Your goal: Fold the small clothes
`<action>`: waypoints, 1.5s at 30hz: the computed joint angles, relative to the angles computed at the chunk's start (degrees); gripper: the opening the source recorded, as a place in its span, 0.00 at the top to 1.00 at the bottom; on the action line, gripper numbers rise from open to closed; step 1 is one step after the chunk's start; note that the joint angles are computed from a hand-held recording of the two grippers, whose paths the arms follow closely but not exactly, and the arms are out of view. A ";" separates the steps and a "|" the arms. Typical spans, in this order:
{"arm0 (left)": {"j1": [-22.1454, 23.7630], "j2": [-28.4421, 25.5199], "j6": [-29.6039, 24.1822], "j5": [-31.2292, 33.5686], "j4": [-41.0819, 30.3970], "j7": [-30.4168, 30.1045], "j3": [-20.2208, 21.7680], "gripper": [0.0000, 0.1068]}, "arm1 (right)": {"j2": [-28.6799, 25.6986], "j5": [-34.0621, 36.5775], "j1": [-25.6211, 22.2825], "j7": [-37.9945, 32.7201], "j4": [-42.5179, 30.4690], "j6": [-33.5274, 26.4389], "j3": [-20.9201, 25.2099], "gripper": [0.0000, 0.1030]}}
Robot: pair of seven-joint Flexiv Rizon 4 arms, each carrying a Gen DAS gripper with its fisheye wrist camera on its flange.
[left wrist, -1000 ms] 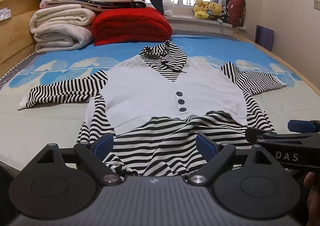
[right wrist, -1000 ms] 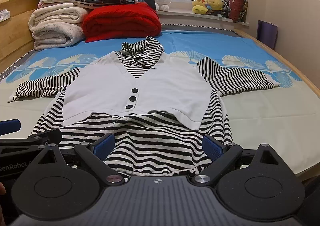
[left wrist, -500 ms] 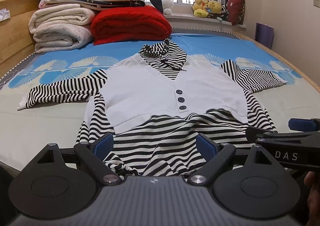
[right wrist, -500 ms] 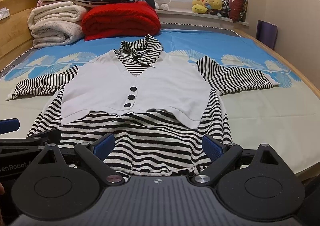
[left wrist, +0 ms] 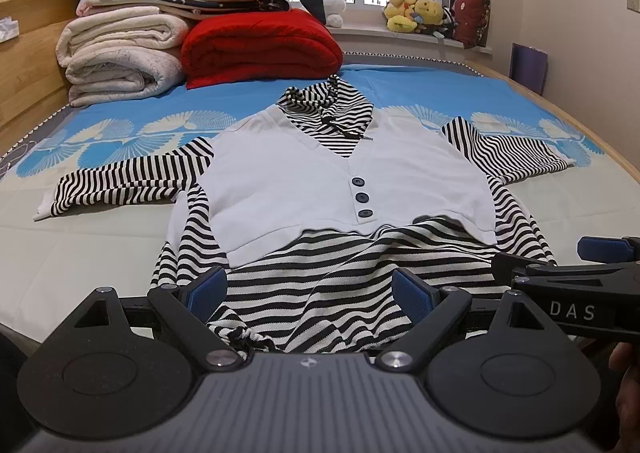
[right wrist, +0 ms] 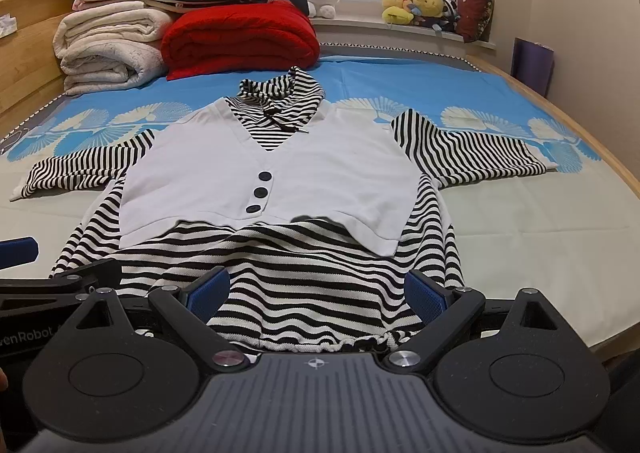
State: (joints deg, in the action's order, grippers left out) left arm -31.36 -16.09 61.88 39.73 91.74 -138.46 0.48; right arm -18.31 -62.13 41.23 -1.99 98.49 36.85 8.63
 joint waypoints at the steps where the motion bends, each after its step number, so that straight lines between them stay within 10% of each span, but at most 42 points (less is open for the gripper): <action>1: 0.03 0.00 0.06 -0.03 0.03 0.05 -0.02 0.14 | -0.03 0.11 -0.01 0.03 -0.06 0.03 0.02 0.09; 9: 1.24 -0.05 -0.64 -1.45 -0.47 0.28 0.32 0.13 | 1.69 -2.33 -1.23 3.04 0.84 0.76 -0.85 0.16; 20: 6.58 -8.37 -19.90 -12.89 -8.67 4.19 1.78 0.14 | 0.18 13.73 -6.25 6.51 -0.04 -9.86 -0.41 0.22; 25: 9.79 -8.05 -21.63 -19.64 -4.67 4.71 1.47 0.43 | 0.11 21.60 -8.22 6.90 1.97 -6.56 0.47 0.51; 27: 12.15 -6.60 -15.59 -23.72 -0.55 7.24 0.10 0.86 | 0.43 22.89 -8.77 7.57 2.90 -3.70 0.48 0.69; 30: 10.21 -4.76 -15.87 -19.55 -0.45 9.37 1.55 0.92 | 1.11 20.91 -8.15 7.09 3.30 -3.11 0.14 0.92; 35: 11.05 -2.46 -19.91 -21.12 1.63 12.10 0.31 0.88 | 0.15 23.48 -7.55 3.46 0.85 -8.16 0.63 0.91; 42: 7.58 -0.44 -12.48 -6.86 -0.31 6.72 1.27 0.71 | 0.59 9.52 -4.67 6.52 0.47 -10.18 -1.09 0.58; 45: 11.23 -1.14 -10.27 -17.84 2.55 13.52 -1.94 0.71 | -0.57 14.87 -6.71 1.31 -0.08 -4.84 0.55 0.53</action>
State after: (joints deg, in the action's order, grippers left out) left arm -20.13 -17.23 51.61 21.89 94.29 -124.94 -1.46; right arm -18.88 -47.26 34.51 -0.68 98.42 32.00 9.17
